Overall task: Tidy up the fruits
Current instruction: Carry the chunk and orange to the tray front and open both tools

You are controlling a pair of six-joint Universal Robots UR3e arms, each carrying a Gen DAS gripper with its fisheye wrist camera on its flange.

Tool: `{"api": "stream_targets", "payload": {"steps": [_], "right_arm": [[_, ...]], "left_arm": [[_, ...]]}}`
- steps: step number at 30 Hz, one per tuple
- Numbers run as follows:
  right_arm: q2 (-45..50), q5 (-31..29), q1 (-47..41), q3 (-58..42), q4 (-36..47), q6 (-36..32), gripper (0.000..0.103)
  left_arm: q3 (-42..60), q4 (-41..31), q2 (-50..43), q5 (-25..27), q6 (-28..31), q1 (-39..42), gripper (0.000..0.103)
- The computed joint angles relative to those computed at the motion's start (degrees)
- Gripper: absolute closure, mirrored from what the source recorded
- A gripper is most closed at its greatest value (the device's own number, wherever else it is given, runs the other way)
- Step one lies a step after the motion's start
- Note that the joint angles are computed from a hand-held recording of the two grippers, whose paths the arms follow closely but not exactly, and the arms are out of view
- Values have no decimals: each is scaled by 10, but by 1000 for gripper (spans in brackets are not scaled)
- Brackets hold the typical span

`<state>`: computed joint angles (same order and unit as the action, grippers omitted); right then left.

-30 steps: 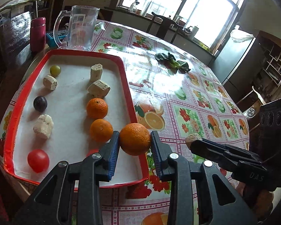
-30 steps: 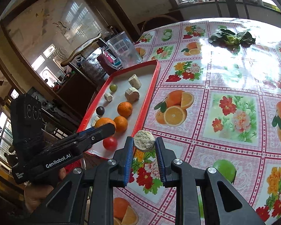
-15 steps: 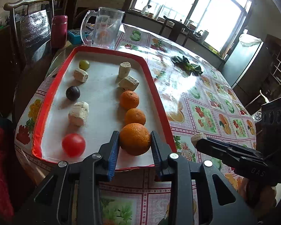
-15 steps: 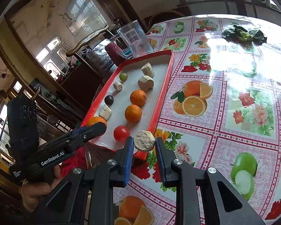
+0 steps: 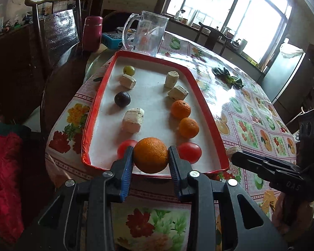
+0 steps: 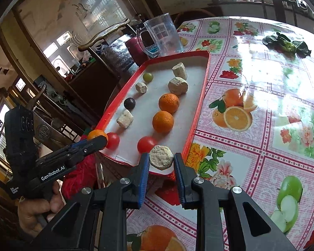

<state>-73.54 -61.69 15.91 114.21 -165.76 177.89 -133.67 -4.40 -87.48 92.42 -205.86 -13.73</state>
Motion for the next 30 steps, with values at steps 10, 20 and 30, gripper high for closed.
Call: {"api": "stream_targets", "payload": {"steps": [10,20,30], "right_arm": [[47,-51,38,-60,3,-1,79],[84,-62,52,-94,11,-8,79],[81,-53,47,-93,19,-18,77]], "left_arm": [[23,7,-45,-5,8,-18,73],[35,4,-60,-27,24,-9,72],[47,-9,-71,-32,32,-3,72]]}}
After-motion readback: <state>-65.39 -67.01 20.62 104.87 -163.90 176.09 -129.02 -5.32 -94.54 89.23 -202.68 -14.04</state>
